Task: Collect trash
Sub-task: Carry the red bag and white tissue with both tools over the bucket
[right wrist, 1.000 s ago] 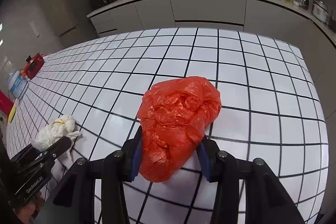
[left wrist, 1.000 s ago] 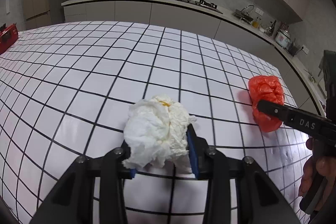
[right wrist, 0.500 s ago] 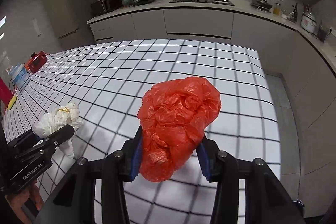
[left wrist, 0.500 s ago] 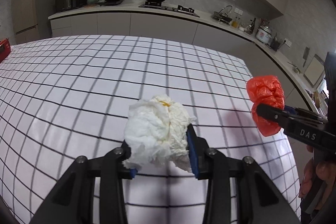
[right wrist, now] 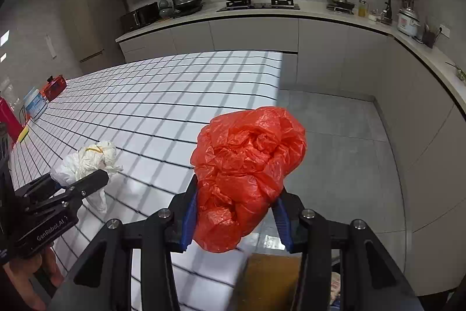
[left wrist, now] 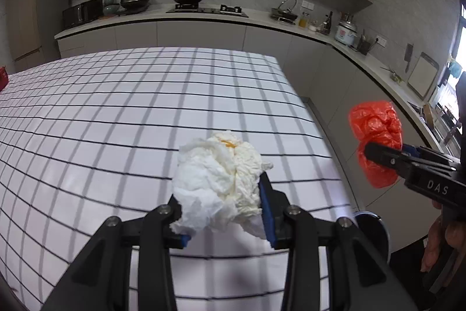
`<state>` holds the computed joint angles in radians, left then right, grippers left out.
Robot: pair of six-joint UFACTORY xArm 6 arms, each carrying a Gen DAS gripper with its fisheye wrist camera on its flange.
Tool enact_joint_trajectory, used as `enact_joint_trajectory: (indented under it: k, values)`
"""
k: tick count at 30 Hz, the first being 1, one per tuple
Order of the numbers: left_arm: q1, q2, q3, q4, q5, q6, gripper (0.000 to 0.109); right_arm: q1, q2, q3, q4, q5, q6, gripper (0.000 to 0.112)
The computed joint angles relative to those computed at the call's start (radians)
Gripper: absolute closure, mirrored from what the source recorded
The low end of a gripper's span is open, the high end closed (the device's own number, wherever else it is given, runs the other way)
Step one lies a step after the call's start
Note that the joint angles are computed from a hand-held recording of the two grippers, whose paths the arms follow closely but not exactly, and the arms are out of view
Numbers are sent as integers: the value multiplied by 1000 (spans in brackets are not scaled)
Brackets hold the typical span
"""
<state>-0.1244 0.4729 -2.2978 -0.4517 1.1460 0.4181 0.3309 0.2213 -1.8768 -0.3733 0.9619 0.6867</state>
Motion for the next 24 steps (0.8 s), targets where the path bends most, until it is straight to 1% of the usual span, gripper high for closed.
enact_joint_trajectory:
  k: [2, 5, 8, 11, 16, 22, 24]
  values:
    - [-42, -109, 162, 8, -63, -5, 69, -33, -142, 179, -10, -46, 5, 64]
    - [-100, -212, 311, 19, -119, -13, 69, -98, -322, 385, -2, -83, 5, 64]
    - [-174, -293, 429, 30, -168, -32, 69, -159, -461, 531, 11, -94, -20, 64]
    - [-233, -333, 487, 31, -185, -40, 69, -209, -572, 642, 31, -101, -49, 64]
    - [-315, -393, 603, 38, -213, -56, 69, -280, -711, 797, 78, -103, -108, 64]
    - [-394, -475, 778, 50, -246, -97, 69, -356, -847, 978, 157, -104, -205, 64]
    - [-414, -492, 810, 41, -239, -102, 69, -382, -883, 1032, 189, -113, -239, 64]
